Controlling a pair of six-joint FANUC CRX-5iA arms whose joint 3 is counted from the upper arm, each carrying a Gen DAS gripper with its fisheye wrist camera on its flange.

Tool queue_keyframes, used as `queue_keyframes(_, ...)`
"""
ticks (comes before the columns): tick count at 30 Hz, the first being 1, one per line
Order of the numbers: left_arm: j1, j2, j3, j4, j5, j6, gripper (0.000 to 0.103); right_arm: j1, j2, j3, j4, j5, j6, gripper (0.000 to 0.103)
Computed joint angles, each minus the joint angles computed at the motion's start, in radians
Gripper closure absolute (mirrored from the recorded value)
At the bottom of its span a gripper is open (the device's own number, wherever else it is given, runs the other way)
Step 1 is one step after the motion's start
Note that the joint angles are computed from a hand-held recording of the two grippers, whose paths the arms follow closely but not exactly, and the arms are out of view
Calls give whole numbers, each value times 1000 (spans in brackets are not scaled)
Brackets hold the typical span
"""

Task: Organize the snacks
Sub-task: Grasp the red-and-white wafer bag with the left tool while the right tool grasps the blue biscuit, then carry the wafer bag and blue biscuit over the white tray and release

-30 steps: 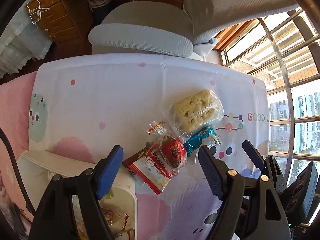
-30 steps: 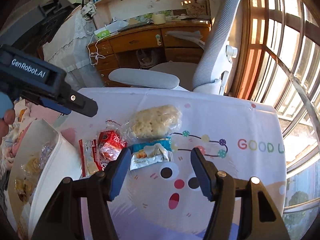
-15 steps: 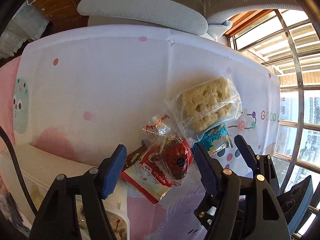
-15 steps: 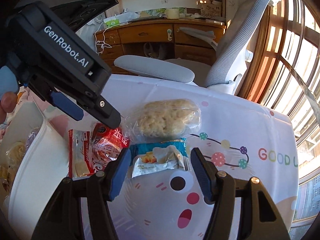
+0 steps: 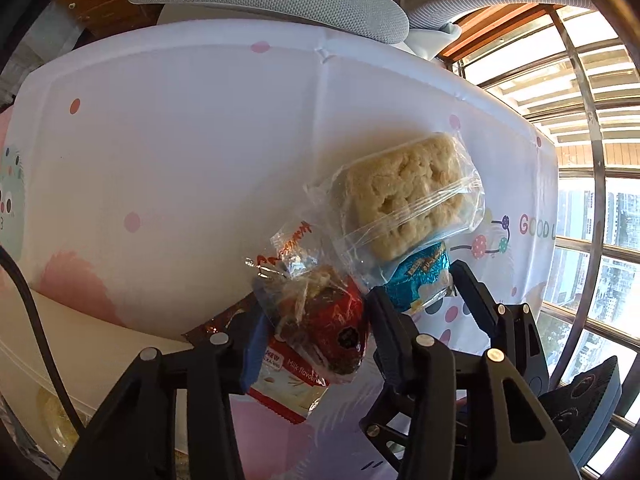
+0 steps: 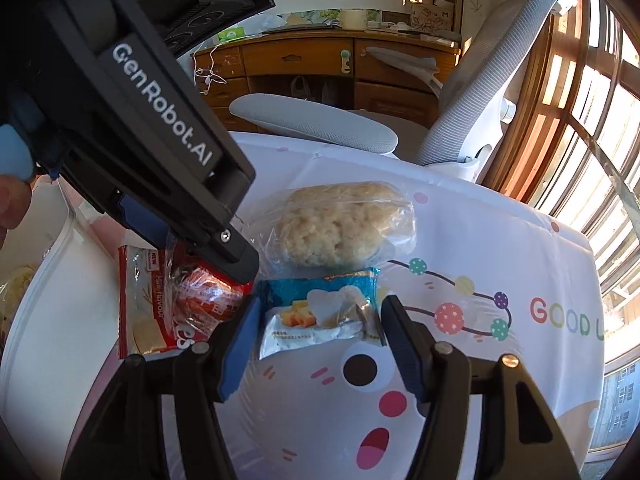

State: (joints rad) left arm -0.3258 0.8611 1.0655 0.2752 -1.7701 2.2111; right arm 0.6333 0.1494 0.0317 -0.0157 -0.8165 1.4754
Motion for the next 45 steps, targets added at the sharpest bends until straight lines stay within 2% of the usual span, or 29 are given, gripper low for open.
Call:
queue_keyframes(5, -5, -3, 0, 2, 8, -3, 63, -15, 18, 42, -41, -51, 31, 48)
queue_keyframes(9, -7, -13, -19, 10, 25, 16, 69, -9, 13, 45, -25, -81, 20, 51)
queue_keyframes(13, -14, -24, -30, 9, 30, 43, 71, -5, -3, 37, -8, -119, -9, 52)
queue_keyframes(26, -50, -84, 9, -42, -2, 78, 72, -2, -157, -61, 39, -222, -72, 52)
queue_keyframes(36, -95, -210, -52, -76, 26, 109, 72, 45, -323, -147, 73, -277, -155, 52)
queue_keyframes(40, -119, -278, -105, -88, 47, 127, 72, 76, -380, -173, 87, -298, -193, 52)
queue_keyframes(45, -155, -384, -201, -107, 79, 177, 72, 94, -444, -186, 41, -339, -241, 52)
